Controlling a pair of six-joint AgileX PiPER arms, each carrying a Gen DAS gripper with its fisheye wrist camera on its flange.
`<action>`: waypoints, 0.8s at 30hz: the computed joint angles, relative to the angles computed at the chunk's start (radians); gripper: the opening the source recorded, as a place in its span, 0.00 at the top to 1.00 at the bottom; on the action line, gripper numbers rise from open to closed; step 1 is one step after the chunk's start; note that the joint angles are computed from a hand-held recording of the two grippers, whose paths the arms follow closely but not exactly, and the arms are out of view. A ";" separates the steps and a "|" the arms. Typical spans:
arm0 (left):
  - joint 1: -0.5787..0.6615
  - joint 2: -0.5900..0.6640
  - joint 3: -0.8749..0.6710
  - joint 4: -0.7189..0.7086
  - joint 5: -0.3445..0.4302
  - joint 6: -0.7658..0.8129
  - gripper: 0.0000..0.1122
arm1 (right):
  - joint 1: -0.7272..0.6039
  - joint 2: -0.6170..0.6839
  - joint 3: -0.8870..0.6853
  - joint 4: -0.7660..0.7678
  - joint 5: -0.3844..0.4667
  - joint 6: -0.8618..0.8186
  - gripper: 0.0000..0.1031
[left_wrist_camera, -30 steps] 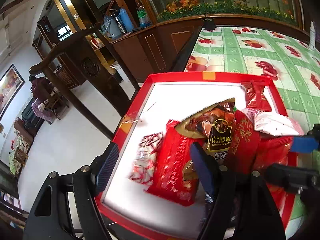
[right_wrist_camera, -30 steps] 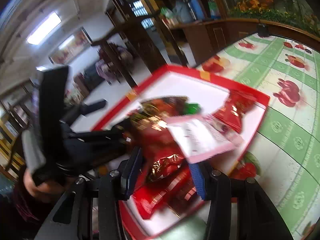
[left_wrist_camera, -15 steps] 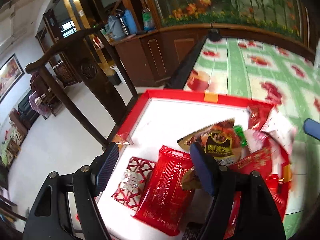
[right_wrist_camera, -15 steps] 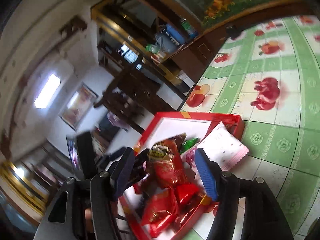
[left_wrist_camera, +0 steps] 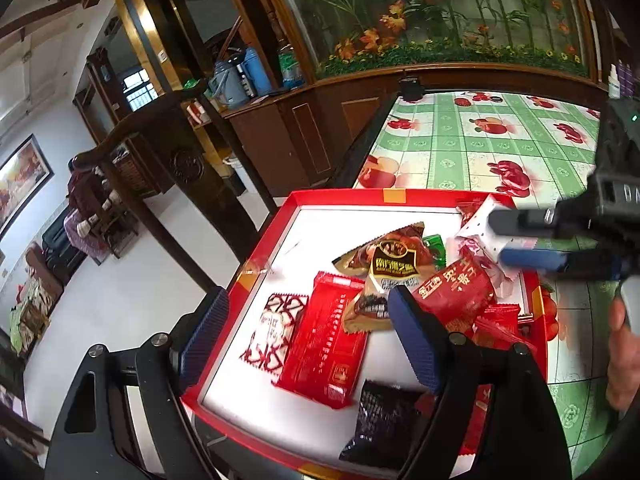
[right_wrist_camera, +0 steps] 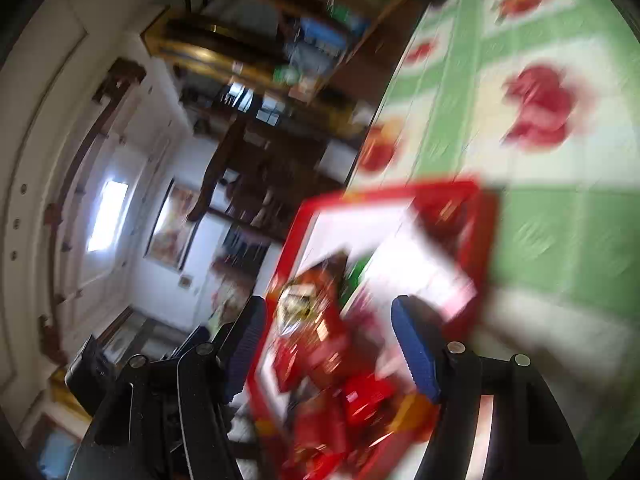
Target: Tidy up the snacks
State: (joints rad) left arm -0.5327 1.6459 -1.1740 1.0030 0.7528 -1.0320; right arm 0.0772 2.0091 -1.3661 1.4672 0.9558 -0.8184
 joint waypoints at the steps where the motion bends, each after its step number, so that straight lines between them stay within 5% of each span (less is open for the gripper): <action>1: -0.001 -0.005 0.005 0.000 0.008 -0.012 0.27 | 0.011 0.019 -0.024 -0.023 0.031 0.030 0.34; 7: 0.003 -0.041 0.037 -0.016 0.026 -0.053 0.27 | -0.049 -0.036 0.051 0.090 0.063 -0.063 0.32; 14: -0.044 -0.092 0.075 0.057 0.122 -0.161 0.25 | -0.023 -0.250 0.203 0.078 -0.178 -0.209 0.24; 20: -0.062 -0.202 0.156 0.065 0.083 -0.191 0.24 | 0.106 -0.429 0.330 0.045 -0.514 -0.317 0.23; 24: -0.078 -0.263 0.196 0.079 0.064 -0.203 0.24 | 0.150 -0.539 0.445 0.096 -0.579 -0.390 0.23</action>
